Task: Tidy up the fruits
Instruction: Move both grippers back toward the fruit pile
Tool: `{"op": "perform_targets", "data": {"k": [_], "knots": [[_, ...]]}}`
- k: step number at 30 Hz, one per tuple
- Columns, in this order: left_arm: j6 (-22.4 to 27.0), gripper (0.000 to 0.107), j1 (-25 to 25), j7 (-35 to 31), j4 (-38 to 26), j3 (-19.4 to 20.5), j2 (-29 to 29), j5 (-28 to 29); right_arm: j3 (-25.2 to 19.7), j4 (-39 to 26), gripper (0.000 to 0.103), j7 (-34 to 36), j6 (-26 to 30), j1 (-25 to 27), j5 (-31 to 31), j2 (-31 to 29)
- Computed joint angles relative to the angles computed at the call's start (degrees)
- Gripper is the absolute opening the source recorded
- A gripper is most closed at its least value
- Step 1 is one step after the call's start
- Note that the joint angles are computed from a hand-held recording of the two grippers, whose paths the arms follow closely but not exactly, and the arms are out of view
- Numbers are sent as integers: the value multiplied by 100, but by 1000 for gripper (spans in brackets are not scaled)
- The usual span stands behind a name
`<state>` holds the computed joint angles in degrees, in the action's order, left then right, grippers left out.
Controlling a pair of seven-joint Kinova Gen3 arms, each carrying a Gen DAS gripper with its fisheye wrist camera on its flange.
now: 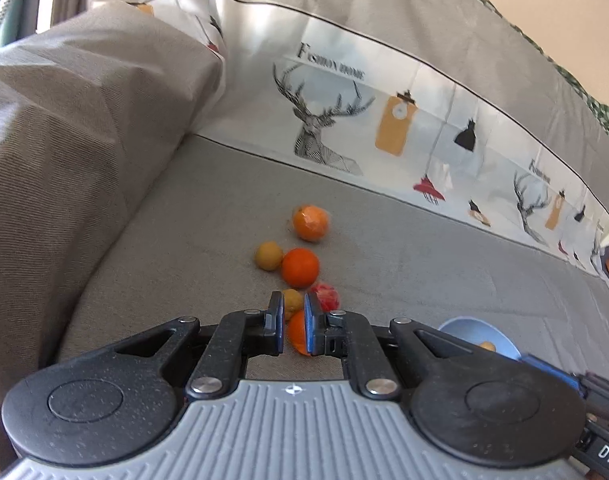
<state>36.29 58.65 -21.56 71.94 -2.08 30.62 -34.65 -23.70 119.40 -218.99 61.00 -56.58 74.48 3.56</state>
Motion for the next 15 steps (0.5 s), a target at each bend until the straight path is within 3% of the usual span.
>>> {"op": "perform_targets", "data": {"k": [2,7,11,15], "knots": [[58,11,-106,-248,-121,138,81,110,62,-28,26,-22,-188,74,115,33],[33,15,-51,-254,-229,8,223,158,277,-50,27,-145,-914,399,343,69],[-444,22,-61,236,21,-225,199,219,429,-138,27,45,-1616,671,395,171],[-852,27,-213,627,306,-315,106,502,539,-333,27,404,-1985,768,397,387]]}}
